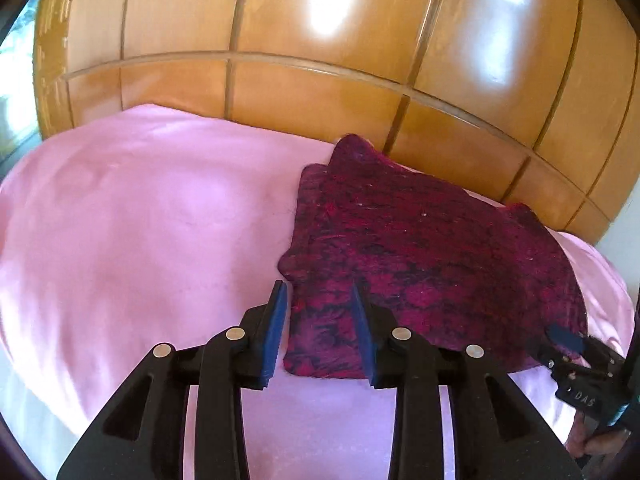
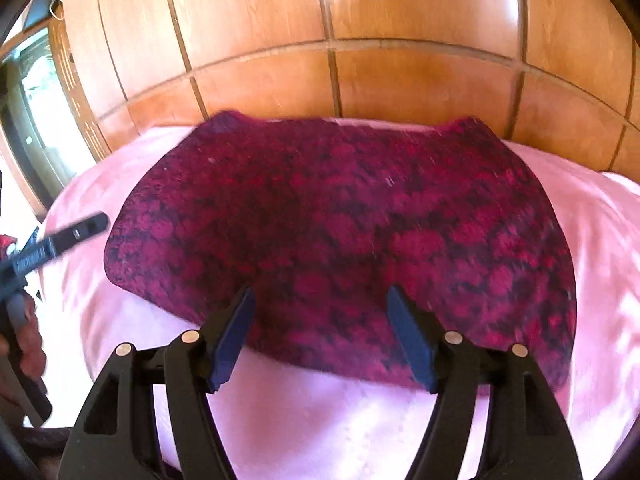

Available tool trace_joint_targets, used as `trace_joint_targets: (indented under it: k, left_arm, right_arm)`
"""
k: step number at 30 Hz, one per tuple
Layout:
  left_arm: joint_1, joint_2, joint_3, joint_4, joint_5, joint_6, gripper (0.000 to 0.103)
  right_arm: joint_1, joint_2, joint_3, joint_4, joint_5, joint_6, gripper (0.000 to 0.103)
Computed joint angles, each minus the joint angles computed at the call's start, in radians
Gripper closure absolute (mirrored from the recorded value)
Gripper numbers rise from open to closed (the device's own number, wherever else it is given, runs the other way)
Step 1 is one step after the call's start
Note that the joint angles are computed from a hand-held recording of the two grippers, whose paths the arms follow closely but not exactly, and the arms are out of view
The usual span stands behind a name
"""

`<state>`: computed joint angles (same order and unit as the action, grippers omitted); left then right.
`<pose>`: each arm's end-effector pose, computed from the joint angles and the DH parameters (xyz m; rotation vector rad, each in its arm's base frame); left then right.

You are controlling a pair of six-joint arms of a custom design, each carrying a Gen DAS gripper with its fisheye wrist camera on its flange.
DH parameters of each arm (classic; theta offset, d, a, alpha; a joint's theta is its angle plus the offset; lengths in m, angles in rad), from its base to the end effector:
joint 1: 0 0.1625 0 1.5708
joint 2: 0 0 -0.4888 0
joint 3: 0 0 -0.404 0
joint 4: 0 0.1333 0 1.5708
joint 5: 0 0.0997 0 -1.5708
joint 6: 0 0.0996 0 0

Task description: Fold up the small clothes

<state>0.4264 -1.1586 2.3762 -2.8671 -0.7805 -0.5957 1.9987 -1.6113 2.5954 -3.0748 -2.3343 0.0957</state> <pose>-0.3166 -0.3680 0.1693 0.6506 2.4662 -0.8778 0.1940 -0.2700 0.3015 0.1439 -2.4067 0.8650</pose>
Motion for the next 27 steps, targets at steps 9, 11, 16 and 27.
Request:
trace_joint_targets:
  k: [9, 11, 16, 27]
  left_arm:
    - [0.008, 0.151, -0.057, -0.146, -0.291, 0.275, 0.072]
    - [0.029, 0.197, -0.081, -0.074, -0.293, 0.253, 0.072]
    - [0.026, 0.209, -0.045, -0.1, -0.258, 0.23, 0.072]
    - [0.069, 0.089, -0.159, -0.12, -0.117, 0.247, 0.051]
  right_arm:
    - [-0.033, -0.021, 0.027, 0.002, -0.003, 0.068, 0.035]
    - [-0.046, -0.026, 0.031, 0.019, -0.003, 0.078, 0.035]
    - [-0.15, -0.053, 0.082, -0.06, 0.088, 0.004, 0.036]
    - [-0.11, -0.045, 0.07, -0.027, 0.069, 0.02, 0.022]
